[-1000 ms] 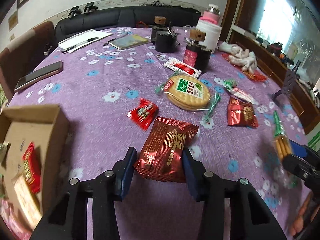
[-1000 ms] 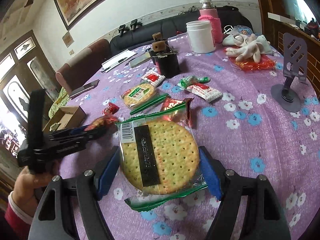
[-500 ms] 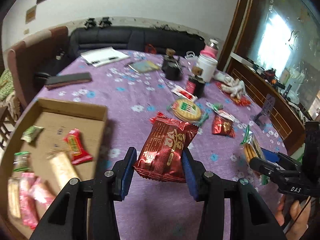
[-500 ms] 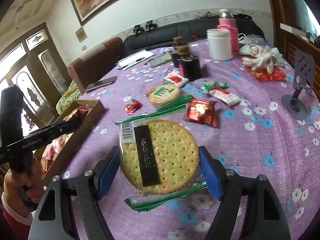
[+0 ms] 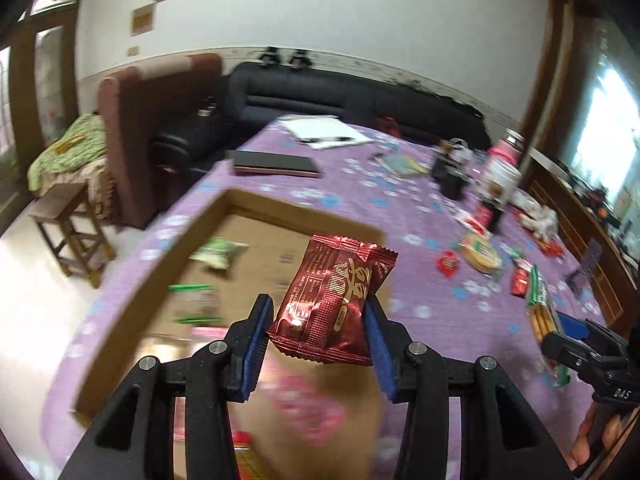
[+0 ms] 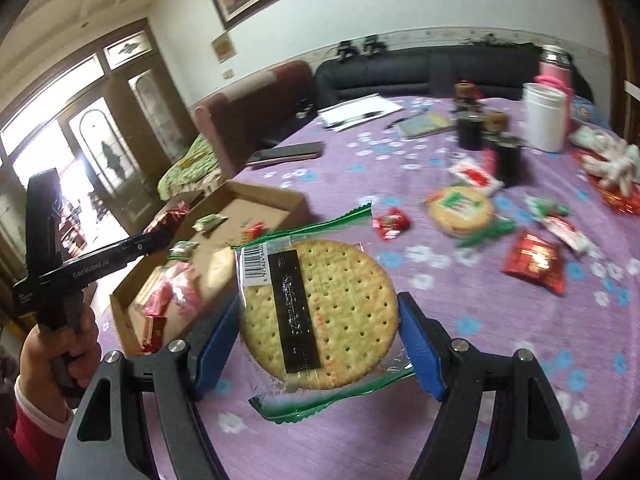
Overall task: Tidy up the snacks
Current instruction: 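Carry both packs into the cardboard box and open both tools to release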
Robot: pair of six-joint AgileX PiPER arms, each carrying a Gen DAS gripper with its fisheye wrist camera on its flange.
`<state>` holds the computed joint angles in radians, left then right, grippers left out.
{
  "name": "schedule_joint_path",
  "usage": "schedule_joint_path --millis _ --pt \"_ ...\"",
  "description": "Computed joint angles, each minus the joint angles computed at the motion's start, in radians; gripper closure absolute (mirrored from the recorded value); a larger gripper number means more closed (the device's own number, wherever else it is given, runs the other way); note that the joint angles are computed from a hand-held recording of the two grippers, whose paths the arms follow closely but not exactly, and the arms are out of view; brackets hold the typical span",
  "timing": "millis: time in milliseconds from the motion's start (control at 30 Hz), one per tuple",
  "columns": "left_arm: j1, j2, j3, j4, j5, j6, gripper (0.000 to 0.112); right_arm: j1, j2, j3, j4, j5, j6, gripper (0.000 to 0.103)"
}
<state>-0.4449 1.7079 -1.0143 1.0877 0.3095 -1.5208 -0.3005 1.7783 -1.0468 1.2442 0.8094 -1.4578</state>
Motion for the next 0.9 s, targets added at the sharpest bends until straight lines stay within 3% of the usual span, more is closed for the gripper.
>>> schedule_joint_path --millis 367,533,900 --pt "0.159 -0.061 0.105 0.071 -0.003 -0.046 0.063 0.289 0.11 -0.217 -0.038 -0.021 0.187 0.026" --pt "0.184 -0.028 0.074 -0.011 0.019 0.062 0.063 0.403 0.211 -0.367 -0.138 -0.102 0.322 0.026" --pt "0.195 0.081 -0.057 -0.157 0.113 0.266 0.063 0.473 0.383 -0.612 -0.365 -0.119 0.566 0.026"
